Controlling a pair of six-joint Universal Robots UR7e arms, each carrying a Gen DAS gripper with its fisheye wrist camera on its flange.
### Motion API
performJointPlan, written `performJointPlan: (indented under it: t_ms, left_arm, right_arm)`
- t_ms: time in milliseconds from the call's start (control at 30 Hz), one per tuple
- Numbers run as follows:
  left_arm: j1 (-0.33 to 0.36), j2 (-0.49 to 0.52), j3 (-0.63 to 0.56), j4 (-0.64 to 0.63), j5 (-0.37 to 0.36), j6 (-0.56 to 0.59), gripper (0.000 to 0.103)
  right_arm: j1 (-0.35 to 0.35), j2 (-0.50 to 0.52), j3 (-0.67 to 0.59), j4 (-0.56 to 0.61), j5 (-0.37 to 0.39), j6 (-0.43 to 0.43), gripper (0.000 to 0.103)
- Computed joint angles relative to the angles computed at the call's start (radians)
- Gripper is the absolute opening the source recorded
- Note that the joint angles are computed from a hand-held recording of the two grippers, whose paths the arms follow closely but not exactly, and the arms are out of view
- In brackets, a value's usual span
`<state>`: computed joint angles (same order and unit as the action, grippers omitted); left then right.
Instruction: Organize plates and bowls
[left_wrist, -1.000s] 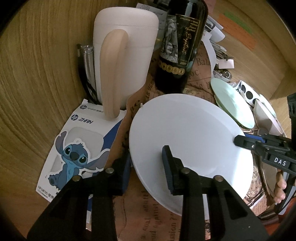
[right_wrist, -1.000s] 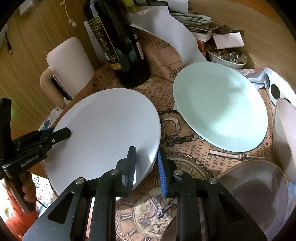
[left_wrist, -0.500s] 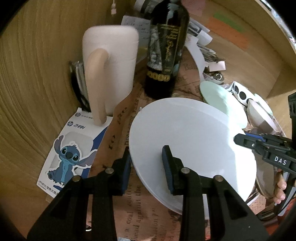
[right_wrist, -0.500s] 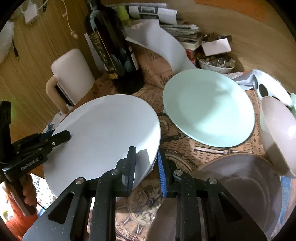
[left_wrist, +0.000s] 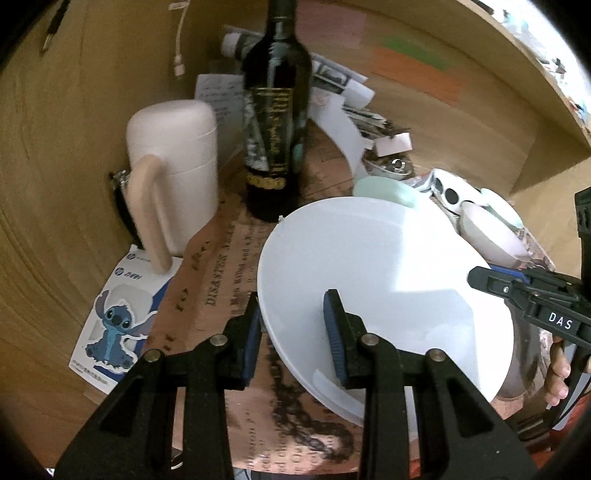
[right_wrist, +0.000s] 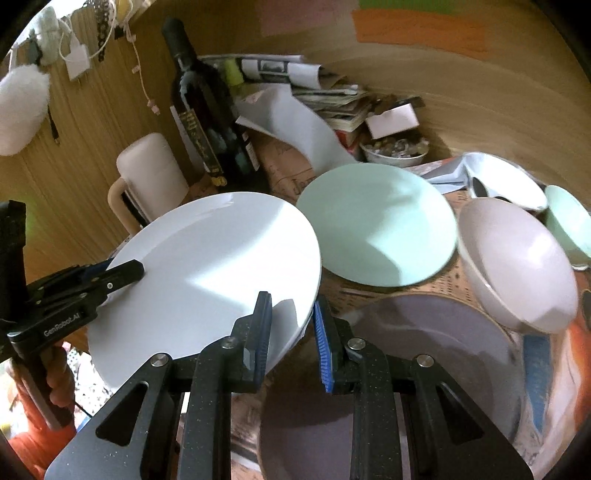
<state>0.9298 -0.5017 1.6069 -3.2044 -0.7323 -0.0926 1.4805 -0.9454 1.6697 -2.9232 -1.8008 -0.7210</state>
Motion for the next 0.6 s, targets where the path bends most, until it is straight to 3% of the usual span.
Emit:
performJointPlan:
  t_ms: [600]
  left_arm:
    - [-0.072, 0.072, -0.044, 0.019, -0.017, 0.013, 0.033]
  right_arm:
    - [-0.075, -0.146, 0.126, -0.071, 0.063, -0.005, 0.020]
